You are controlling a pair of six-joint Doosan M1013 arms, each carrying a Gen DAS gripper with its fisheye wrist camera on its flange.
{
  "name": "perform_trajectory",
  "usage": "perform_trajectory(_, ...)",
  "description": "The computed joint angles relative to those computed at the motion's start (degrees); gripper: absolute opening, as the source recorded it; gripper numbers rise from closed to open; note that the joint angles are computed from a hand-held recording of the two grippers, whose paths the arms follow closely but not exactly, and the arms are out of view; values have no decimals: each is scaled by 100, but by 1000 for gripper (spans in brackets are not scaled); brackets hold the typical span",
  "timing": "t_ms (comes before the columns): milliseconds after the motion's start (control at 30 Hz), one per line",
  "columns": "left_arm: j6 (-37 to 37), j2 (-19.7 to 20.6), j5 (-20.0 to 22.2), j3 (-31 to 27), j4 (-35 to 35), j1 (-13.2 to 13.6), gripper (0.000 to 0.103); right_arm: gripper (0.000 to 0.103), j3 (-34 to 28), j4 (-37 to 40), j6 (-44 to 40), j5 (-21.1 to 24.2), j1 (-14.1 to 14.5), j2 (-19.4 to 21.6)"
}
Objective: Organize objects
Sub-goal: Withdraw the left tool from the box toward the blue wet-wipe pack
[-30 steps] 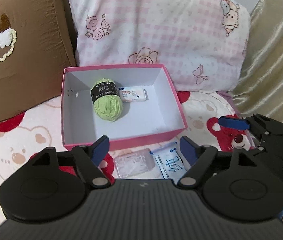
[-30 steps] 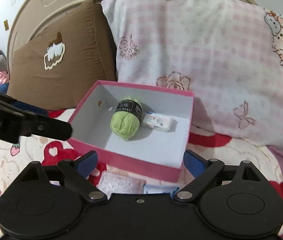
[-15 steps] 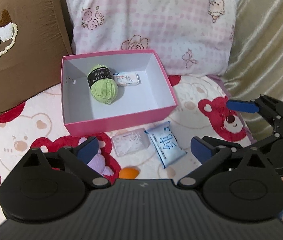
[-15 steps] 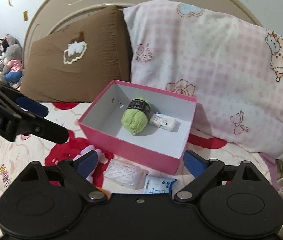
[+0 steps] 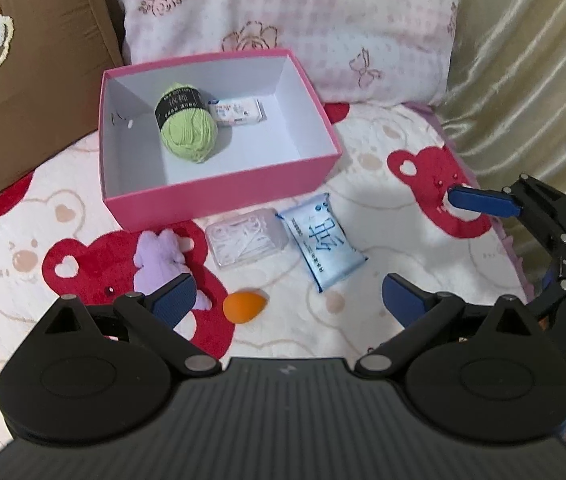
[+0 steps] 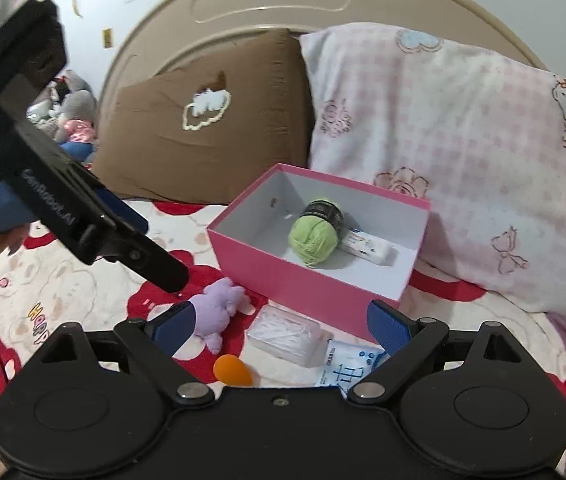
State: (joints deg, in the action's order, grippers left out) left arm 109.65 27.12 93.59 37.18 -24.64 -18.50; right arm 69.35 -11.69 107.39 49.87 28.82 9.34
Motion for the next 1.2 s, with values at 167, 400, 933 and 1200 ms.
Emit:
perform_trajectory(167,-43,-4,83,155,-112,-42,101,95,411,129,-112,-292,-70,-157)
perform_trajectory(400,48,-79,-86,396,-78,-140,101,95,851,-92,38,-570,-93,-238)
perform_trajectory(933,407,-262,-541,1463,-213,-290,99,95,1198,275,-260,-330,-166,-65)
perform_trajectory(1200,268,-428,-1358,2080,-183,-374,98,94,1397,-205,-76,-279,-98,35)
